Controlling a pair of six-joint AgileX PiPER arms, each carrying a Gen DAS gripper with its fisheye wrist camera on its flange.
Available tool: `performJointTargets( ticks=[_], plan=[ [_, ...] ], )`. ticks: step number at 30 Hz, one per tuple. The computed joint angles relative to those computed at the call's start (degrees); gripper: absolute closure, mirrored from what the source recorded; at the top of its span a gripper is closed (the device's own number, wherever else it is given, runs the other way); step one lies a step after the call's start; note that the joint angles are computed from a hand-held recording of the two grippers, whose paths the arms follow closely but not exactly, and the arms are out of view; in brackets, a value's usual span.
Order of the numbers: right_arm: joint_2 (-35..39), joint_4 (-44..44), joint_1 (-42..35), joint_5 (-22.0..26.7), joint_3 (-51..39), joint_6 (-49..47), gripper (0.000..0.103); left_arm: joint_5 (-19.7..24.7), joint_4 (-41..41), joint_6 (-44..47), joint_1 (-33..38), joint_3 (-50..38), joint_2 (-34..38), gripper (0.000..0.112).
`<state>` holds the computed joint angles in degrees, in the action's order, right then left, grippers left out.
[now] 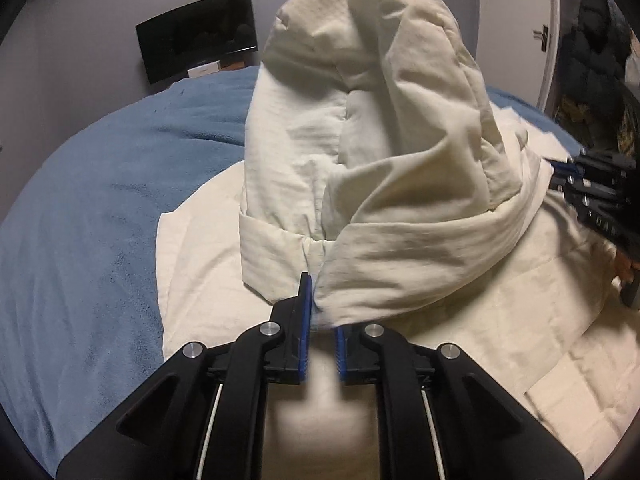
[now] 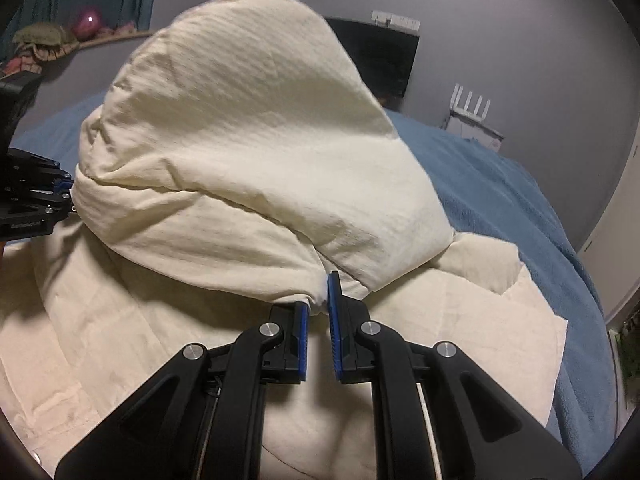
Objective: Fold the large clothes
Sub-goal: 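Hold the hood with the left tool and fold it down onto the jacket body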
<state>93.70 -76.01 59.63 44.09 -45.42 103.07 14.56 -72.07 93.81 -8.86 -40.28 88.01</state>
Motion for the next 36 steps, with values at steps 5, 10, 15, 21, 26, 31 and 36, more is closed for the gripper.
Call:
performJointTargets(
  ticks=[5,10,15,21,26,31,36],
  plan=[
    [-1.0,8.2,1.0,1.0,-2.3,-5.3,0.083,-1.4,-1.8,2.6,-0.3,0.7,0.7,0.098],
    [-4.3,10.7,4.1,2.8,-2.1,-6.4,0.06,-1.0,1.7,-1.4,-0.3,0.6,0.2,0.096],
    [-5.7,9.6,6.8,5.6,-3.2,-4.9,0.056,-0.5,2.3,-2.0,0.1,1.2,0.1,0.095],
    [-1.1,11.8,1.7,2.3,-7.8,-3.8,0.056,-1.2,3.5,-3.0,-0.5,1.3,-0.1,0.094],
    [3.4,14.8,-3.0,-3.3,-9.9,-4.3,0.056,0.1,5.2,-4.7,0.5,1.0,0.1,0.089],
    [4.2,14.6,-4.0,-4.4,-9.6,-2.9,0.056,10.6,7.7,-4.0,7.3,-0.4,-0.8,0.037],
    [4.6,14.2,-4.2,-5.9,-8.9,-2.2,0.056,24.8,3.3,11.2,14.5,0.2,-3.9,0.031]
  ],
)
